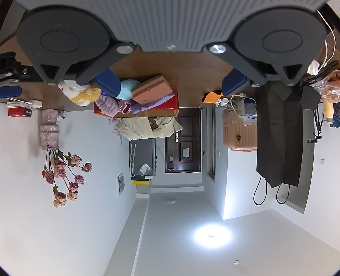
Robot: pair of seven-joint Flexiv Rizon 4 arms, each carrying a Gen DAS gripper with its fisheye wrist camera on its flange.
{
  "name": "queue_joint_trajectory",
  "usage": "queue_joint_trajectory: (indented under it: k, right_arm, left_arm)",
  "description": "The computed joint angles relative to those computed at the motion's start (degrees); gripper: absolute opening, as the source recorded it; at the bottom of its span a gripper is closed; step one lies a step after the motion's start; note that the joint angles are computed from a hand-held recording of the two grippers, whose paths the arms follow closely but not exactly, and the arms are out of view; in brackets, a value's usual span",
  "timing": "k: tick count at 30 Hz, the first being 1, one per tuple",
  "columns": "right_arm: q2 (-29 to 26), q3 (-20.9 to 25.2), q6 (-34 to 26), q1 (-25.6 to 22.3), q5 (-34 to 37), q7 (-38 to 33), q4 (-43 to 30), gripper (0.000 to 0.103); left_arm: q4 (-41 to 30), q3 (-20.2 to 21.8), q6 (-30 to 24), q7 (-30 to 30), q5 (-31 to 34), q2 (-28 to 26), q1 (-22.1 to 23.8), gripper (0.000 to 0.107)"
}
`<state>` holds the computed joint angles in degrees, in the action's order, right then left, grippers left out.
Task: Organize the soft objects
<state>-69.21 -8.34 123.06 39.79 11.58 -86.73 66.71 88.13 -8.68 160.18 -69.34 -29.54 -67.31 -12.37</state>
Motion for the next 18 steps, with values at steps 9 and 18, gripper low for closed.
queue_joint_trajectory:
  k: [9, 18]
  right_arm:
    - [-0.2, 0.8, 0.4, -0.3, -0.9, 0.5, 0.1, 0.103]
    - [-0.5, 1.1, -0.1, -1.1, -2.2, 1.8, -0.4, 0.103]
  left_arm:
    - [-1.6, -0.4, -0.3, 1.4, -1.6, -0.8, -1.0, 0.103]
    - [-1.2, -0.3, -0.3, -0.2, 0.6, -0.7, -0.1, 0.103]
